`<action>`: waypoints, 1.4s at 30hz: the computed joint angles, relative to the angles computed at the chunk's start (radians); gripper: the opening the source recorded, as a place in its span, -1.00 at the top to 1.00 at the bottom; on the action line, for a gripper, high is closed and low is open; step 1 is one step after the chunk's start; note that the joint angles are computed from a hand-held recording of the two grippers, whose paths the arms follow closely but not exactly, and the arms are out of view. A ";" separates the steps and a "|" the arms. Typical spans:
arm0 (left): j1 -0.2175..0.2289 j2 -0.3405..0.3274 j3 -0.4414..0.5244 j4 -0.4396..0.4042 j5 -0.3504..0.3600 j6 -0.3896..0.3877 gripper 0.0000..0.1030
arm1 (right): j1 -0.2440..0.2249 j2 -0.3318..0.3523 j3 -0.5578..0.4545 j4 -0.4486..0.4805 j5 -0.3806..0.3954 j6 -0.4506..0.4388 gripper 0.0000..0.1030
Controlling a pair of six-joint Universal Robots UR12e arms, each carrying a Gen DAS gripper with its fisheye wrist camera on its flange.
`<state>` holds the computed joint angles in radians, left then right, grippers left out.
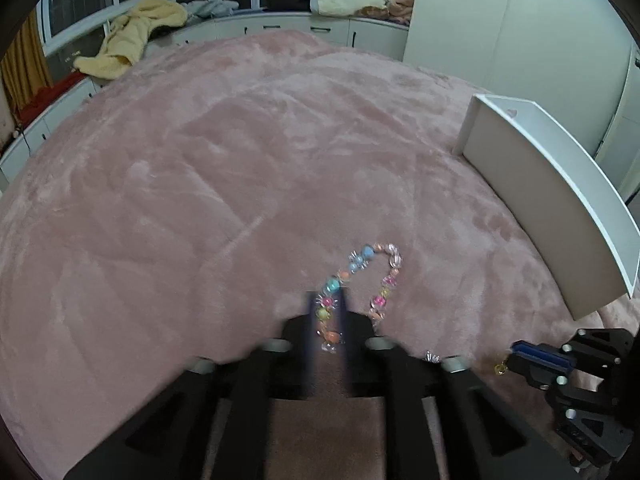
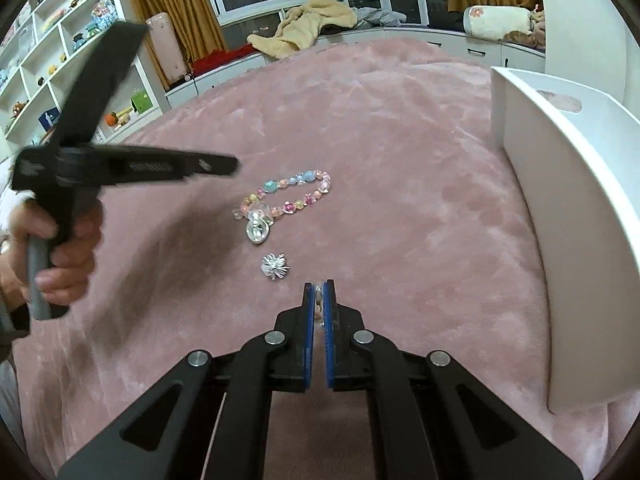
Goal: Organize jewelry
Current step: 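Lift the bracelet and gold earring off the blanket with both tools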
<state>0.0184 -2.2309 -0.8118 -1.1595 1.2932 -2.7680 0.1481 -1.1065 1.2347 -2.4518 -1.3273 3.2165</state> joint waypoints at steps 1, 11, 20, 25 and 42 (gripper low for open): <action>-0.004 0.000 -0.008 0.013 0.014 0.000 0.11 | 0.000 -0.003 0.002 0.000 -0.003 -0.002 0.90; -0.026 -0.075 0.082 -0.065 0.075 -0.040 0.74 | -0.005 -0.010 0.015 -0.027 -0.005 0.012 0.90; -0.008 -0.050 0.080 -0.040 0.036 -0.047 0.74 | -0.010 -0.012 0.019 -0.050 -0.002 0.021 0.90; -0.004 -0.045 0.107 -0.030 0.006 -0.037 0.74 | -0.011 -0.023 0.026 -0.075 -0.009 0.021 0.90; 0.006 0.004 0.126 0.003 -0.053 0.014 0.74 | 0.030 0.033 -0.039 0.085 -0.084 -0.146 0.55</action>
